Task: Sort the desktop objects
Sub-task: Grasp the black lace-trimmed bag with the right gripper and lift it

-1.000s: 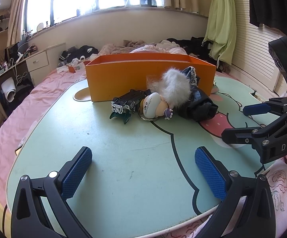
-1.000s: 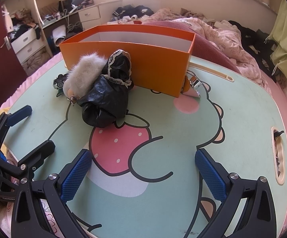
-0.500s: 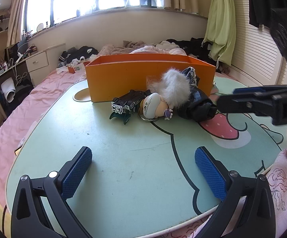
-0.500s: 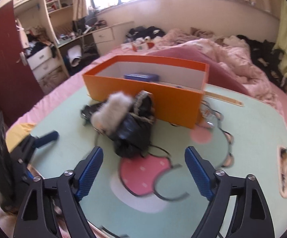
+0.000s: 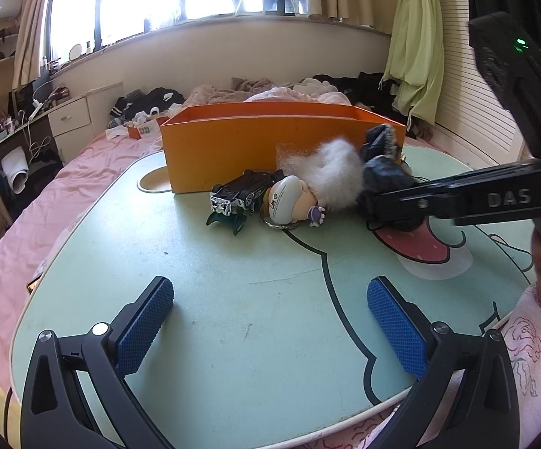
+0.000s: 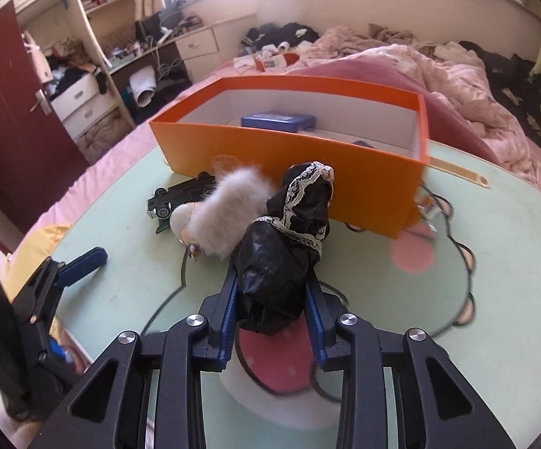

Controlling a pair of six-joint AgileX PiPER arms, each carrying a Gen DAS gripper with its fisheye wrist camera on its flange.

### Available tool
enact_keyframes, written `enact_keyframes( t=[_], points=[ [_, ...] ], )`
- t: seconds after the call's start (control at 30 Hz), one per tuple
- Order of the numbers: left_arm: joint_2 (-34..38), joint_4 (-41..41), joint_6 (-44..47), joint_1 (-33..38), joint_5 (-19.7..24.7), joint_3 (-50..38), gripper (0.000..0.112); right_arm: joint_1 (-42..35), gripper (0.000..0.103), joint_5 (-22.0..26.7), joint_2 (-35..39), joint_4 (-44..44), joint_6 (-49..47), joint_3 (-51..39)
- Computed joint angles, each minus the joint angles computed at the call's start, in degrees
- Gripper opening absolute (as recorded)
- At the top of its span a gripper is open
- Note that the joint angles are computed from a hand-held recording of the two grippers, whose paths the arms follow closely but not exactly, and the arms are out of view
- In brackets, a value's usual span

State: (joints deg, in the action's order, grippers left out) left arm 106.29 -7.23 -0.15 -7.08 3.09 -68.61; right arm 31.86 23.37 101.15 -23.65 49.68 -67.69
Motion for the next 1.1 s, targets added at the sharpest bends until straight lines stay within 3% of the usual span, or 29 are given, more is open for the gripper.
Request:
enact_keyframes(
  t=[0.17, 0.33, 0.4, 0.47, 0.5, 0.57, 0.63, 0.8, 0.9, 0.93, 1.1],
  points=[
    [0.1, -2.2, 2.2, 0.1, -0.1, 0.1, 0.103, 1.9, 0.031, -1.0, -7.0, -11.3, 13.6, 8.3],
    [0.0, -1.9, 1.9, 0.1, -0.2, 0.1, 0.103, 3.0, 0.034, 0.1, -8.9, -9.2, 11.7, 10.7],
    [0.2, -1.1, 1.0, 0.0, -0.2, 0.0, 0.103, 3.9, 0.045, 1.8, -7.7, -9.4, 11.7, 9.8],
    [0.1, -2.2, 2.2, 0.1, -0.2, 0.2, 0.103, 3.9, 0.063, 2.1, -7.3, -10.6, 12.8, 9.7],
    [0.2, -1.8, 1.7, 0.1, -0.2, 0.0, 0.103, 4.2, 0.067, 2.5, -7.4, -12.9, 14.8, 9.9],
    [0.1, -1.7, 1.7, 0.1, -0.3, 0.2, 0.103, 5.2, 0.085, 5.7, -6.6, -17.2, 18.6, 8.2],
    [0.2, -0.6, 0.5, 0.0, -0.2, 0.0, 0.103, 5.3, 0.087, 7.4, -5.5, -19.0, 20.0, 6.6],
    [0.1, -1.4, 1.3, 0.1, -0.4, 0.2, 0.103, 2.5, 0.087, 8.4, -0.6, -11.7, 12.0, 0.9],
    [0.0, -1.3, 1.3, 0.1, -0.4, 0.3, 0.103, 2.9, 0.056, 8.9, 1.0, -10.0, 9.5, 0.0],
    [0.1, 0.3, -0.4, 0.0, -0.4, 0.2, 0.103, 3.2, 0.041, 8.7, 0.6, -10.7, 9.9, 0.3],
    [0.0, 0.2, -0.3, 0.0, -0.4, 0.2, 0.103, 3.7, 0.038, 7.4, -0.3, -14.1, 14.3, 2.5]
  ],
)
